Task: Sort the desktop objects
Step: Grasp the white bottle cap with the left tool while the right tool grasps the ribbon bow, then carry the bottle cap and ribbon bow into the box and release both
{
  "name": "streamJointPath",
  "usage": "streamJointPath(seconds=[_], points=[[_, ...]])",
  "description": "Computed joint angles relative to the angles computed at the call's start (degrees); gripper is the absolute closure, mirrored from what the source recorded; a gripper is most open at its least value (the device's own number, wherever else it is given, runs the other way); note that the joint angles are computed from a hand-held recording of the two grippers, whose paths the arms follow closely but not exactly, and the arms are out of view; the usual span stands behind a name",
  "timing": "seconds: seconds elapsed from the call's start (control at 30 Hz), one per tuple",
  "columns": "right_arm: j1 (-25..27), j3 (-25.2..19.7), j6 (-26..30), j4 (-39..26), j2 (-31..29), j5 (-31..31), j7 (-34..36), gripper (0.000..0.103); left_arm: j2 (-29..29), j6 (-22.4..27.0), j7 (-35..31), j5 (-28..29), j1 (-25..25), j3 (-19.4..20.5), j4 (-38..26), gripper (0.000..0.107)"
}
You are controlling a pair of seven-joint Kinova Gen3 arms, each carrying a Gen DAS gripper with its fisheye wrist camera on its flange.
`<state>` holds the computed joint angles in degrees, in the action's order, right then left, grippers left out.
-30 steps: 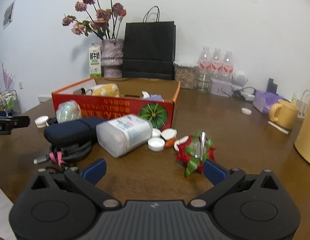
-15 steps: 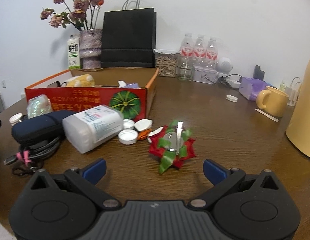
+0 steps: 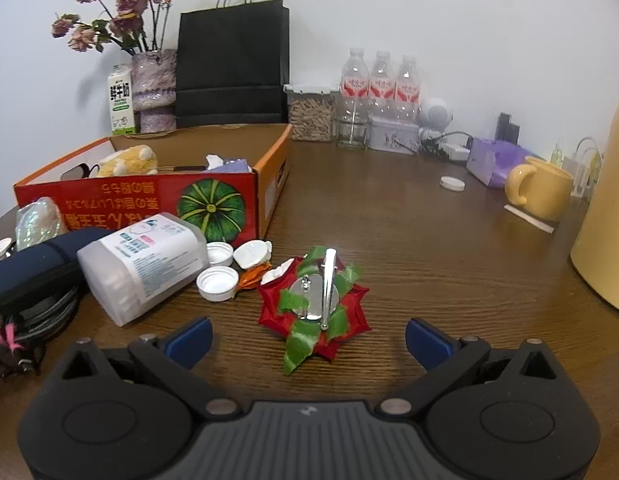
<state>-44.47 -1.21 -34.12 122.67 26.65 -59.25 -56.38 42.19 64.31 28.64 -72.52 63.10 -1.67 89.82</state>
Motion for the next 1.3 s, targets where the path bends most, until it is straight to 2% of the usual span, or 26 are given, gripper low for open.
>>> streamJointPath(seconds=[0.17,0.27,0.33,0.47,0.67,0.7,0.73,0.77,0.8,0.83,0.87,0.93,1.03,1.17,1.3], points=[[0.52,0.72,1.05,-1.38,0.64,-0.32,0.45,0.0,0.31,-1.77,-1.31,-0.09,-1.78,-0.17,-0.19,0.004],[0.62,0.7,0.6,-1.82,1.09,-0.03,0.25,0.002,-0.48,-5.0,-1.22,-0.06,-3.36,-0.15,0.82,0.005],[0.41,0.81,0.16,-2.06,1.41,-0.3,0.48,0.003,-0.9,-6.43,-0.03,-0.34,-3.74,-0.56,1.52,0.008],[0.26,0.8,-0.2,-2.66,1.85,-0.87,1.6,0.006,-1.05,-7.83,-1.53,0.44,-4.69,-0.54,1.16,0.022],[1.34,0.25,0.37,-2.7,1.85,0.84,0.07,0.01,-1.5,-10.24,-1.07,-0.35,-4.92,-1.24,1.89,0.024],[1.44,0.2,0.37,-2.6,1.83,1.31,-0.42,0.011,-1.52,-10.51,-1.13,-0.58,-4.92,-1.3,1.97,0.028],[1.64,0.06,0.26,-2.33,1.78,2.09,-1.22,0.016,-1.52,-10.88,-1.08,-0.9,-4.94,-1.36,2.03,0.029],[2.13,-0.24,0.37,-2.06,1.69,3.35,-2.42,0.023,-1.57,-11.13,-1.34,-0.92,-5.05,-1.29,2.03,0.037],[2.65,-0.48,0.64,-1.79,1.58,4.66,-3.67,0.025,-1.61,-11.53,-2.51,-0.28,-5.57,-0.87,1.76,0.049],[2.92,-0.51,0.82,-1.57,1.52,5.69,-4.7,0.033,-1.77,-12.37,-3.11,0.27,-6.1,-0.66,1.77,0.055],[3.19,-0.6,0.86,-1.29,1.45,6.81,-5.92,0.044,-2.17,-13.82,-3.28,0.74,-6.72,-0.5,2.1,0.067],[3.82,-0.89,0.75,-0.55,1.28,9.41,-8.82,0.049,-2.67,-15.59,-1.7,0.28,-6.49,-1.26,3.14,0.066],[3.59,-0.95,-1.51,1.02,1.18,12.51,-12.22,0.057,-2.67,-15.32,-0.01,-0.85,-5.38,-2.05,3.7,0.067],[3.5,-1.09,-2.96,2.25,1.02,15.17,-15.03,0.065,-2.94,-13.49,1.55,-1.83,-4.38,-2.07,4.14,0.067],[2.91,-1.1,-4.84,3.37,0.58,16.51,-16.38,0.068,-3.58,-11.0,3.52,-3.52,-3.44,-1.64,4.67,0.067]])
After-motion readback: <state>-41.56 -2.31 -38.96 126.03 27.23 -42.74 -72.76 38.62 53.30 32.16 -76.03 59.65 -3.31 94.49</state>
